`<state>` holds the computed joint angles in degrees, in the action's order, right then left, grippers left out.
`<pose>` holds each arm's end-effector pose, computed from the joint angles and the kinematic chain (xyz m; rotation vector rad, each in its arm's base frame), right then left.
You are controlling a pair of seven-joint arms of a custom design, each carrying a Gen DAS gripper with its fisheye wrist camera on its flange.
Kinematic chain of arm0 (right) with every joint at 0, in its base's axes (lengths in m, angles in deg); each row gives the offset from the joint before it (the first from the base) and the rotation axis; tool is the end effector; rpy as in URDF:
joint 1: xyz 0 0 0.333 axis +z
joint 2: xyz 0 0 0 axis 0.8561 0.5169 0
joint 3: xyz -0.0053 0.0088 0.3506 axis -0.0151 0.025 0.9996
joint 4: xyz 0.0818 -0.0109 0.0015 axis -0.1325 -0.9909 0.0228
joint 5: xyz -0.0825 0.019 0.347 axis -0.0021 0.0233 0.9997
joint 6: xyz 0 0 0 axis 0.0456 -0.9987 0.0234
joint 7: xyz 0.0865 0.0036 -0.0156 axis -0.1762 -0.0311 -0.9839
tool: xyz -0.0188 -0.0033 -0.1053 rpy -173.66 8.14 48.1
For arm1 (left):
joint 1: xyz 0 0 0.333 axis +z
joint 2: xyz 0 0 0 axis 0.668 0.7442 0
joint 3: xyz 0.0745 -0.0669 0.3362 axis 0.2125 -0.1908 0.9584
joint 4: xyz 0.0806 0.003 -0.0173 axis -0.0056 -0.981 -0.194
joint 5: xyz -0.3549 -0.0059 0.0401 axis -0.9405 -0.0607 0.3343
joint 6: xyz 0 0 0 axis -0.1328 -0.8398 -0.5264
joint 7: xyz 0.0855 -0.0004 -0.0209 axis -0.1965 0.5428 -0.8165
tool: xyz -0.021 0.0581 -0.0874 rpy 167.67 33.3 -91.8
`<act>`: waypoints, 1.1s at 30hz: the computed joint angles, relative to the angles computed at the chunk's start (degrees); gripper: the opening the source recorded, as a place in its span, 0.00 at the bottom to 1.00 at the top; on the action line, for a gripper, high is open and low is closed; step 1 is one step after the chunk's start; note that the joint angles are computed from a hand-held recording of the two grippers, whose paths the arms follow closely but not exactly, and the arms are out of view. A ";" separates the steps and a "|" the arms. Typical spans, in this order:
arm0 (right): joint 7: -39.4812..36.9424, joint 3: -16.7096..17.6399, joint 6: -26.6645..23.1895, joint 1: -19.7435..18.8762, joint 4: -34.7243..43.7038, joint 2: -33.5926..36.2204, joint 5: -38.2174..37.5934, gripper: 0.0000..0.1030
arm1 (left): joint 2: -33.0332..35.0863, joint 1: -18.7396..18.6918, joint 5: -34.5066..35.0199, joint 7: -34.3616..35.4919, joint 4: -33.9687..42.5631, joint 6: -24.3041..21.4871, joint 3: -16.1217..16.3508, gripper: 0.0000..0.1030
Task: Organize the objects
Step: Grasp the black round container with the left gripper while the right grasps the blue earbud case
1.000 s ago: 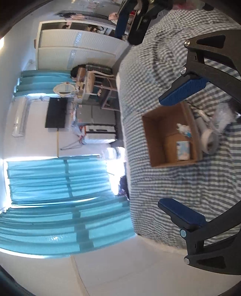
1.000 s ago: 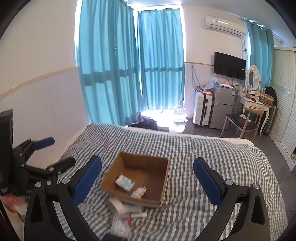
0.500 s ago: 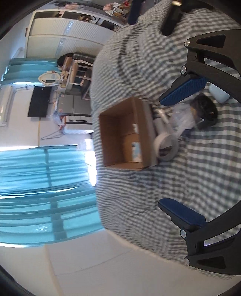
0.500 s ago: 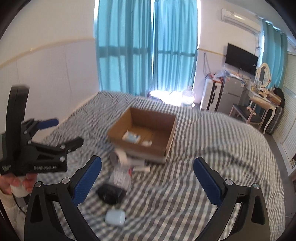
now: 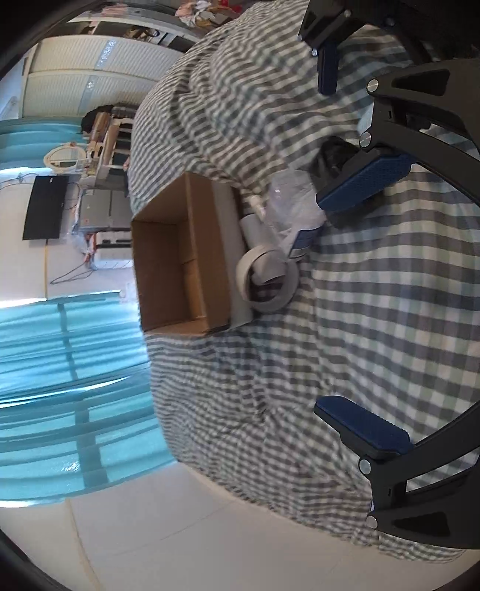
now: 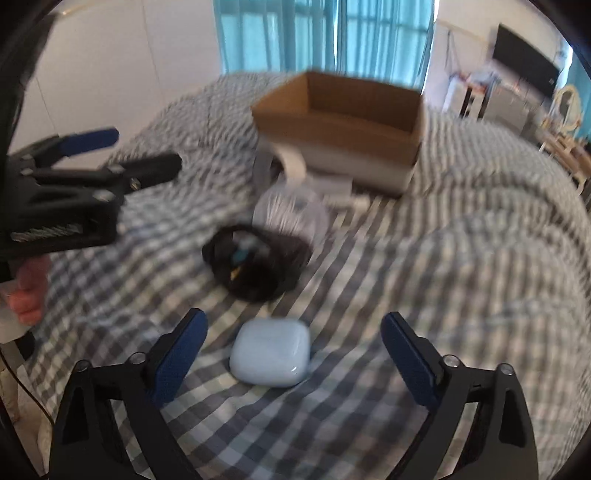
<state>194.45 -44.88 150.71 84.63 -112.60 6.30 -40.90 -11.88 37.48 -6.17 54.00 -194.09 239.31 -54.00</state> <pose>0.4907 0.3059 0.5208 -1.7846 2.0260 -0.5573 0.5768 -0.1387 0.5661 -1.0710 2.3554 -0.8747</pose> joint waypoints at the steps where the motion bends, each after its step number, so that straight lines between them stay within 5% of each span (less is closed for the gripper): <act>1: -0.82 0.08 -0.30 -0.12 0.25 0.67 1.31 0.87 | 0.15 0.02 -0.01 0.13 -0.02 -0.20 -0.02 1.00; 6: -5.48 0.09 1.23 -0.43 0.58 2.40 6.58 0.72 | 0.41 0.14 -0.97 0.69 -0.21 -1.81 -0.30 1.00; 11: -7.60 -0.36 -3.67 0.82 3.24 4.33 7.64 0.67 | 0.59 -0.33 0.01 0.00 -0.29 -2.36 -0.33 1.00; 14: -7.84 -0.62 -3.44 1.04 2.97 4.22 7.61 0.50 | 0.79 -0.57 1.23 -1.20 -0.20 -2.76 -0.32 1.00; 20: -4.58 -0.97 -0.80 1.05 0.61 1.56 5.08 0.49 | 0.74 -1.07 2.05 -0.91 -0.60 -2.89 -0.79 1.00; 33: 6.74 0.19 -5.27 -3.20 -4.78 -6.73 -4.90 0.49 | 2.26 -3.36 6.55 -2.21 -1.32 -2.81 -1.74 0.99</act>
<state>201.19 -44.69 145.44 81.43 -117.38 -0.44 -45.80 -9.62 34.13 0.38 51.78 -195.41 236.50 -55.74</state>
